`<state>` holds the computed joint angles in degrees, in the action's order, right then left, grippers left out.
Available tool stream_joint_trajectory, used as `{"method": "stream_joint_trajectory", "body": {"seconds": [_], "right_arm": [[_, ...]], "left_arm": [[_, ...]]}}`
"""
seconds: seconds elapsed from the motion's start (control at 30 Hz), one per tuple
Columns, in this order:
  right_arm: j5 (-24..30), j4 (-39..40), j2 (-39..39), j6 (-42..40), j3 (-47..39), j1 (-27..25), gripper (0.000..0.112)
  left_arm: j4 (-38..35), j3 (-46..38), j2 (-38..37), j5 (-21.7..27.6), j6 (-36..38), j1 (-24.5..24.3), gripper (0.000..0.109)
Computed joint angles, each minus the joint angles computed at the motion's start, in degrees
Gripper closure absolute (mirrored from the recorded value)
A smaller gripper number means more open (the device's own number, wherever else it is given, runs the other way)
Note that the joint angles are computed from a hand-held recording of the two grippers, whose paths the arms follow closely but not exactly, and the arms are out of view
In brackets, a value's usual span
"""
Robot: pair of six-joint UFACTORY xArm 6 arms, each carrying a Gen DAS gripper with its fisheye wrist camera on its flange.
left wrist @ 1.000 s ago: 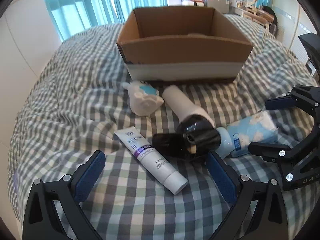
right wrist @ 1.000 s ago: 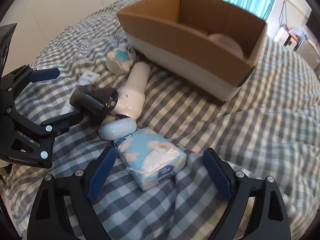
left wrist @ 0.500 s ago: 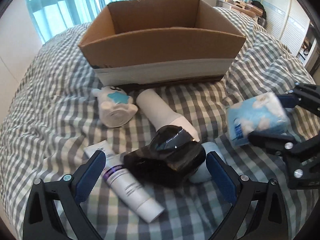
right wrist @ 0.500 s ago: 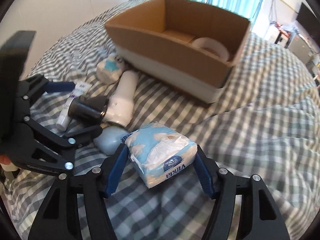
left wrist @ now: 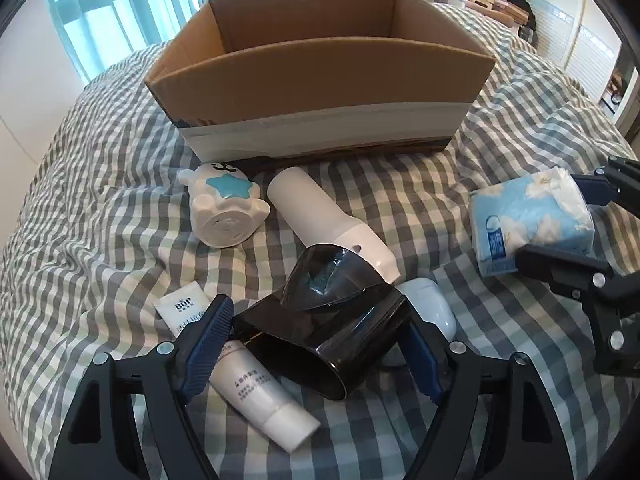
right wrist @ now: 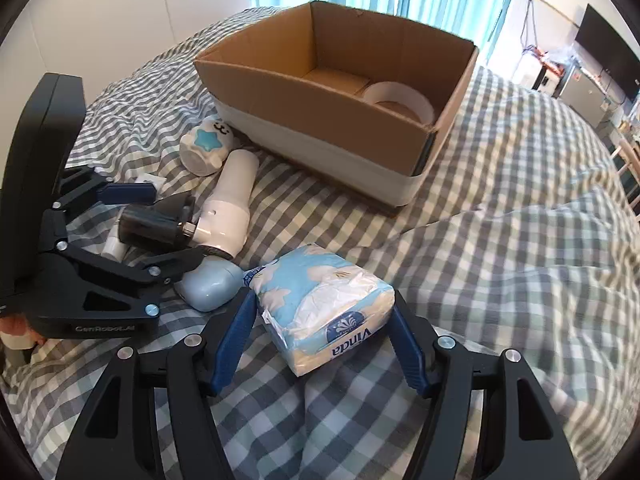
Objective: Organize objects
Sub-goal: 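Grasp the black hair dryer with the left tool while the right tool grasps the tissue pack, then carry the hair dryer and tissue pack into the box and release both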
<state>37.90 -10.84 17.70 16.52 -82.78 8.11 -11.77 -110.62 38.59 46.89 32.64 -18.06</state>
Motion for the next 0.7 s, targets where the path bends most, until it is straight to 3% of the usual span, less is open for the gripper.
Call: {"method": "stream_joint_trajectory", "body": {"seconds": [0.17, 0.4, 0.47, 0.7], "right_arm": [[1.5, -4.7, -2.5, 3.4, 1.4, 0.6, 0.047], [3.8, -10.9, -6.9, 8.0, 3.6, 2.2, 0.047], [4.2, -12.6, -8.5, 9.3, 4.3, 2.9, 0.047], [4.9, -16.4, -13.6, 13.1, 6.9, 5.1, 0.047]], "left_arm": [[-1.0, 6.8, -5.3, -5.1, 0.6, 0.1, 0.028], [-4.8, 13.4, -11.4, -8.2, 3.3, 0.6, 0.029], [-5.9, 14.7, -13.0, -8.7, 3.9, 0.7, 0.05], [-10.6, 18.4, -17.1, -7.1, 7.6, 1.4, 0.052]]}}
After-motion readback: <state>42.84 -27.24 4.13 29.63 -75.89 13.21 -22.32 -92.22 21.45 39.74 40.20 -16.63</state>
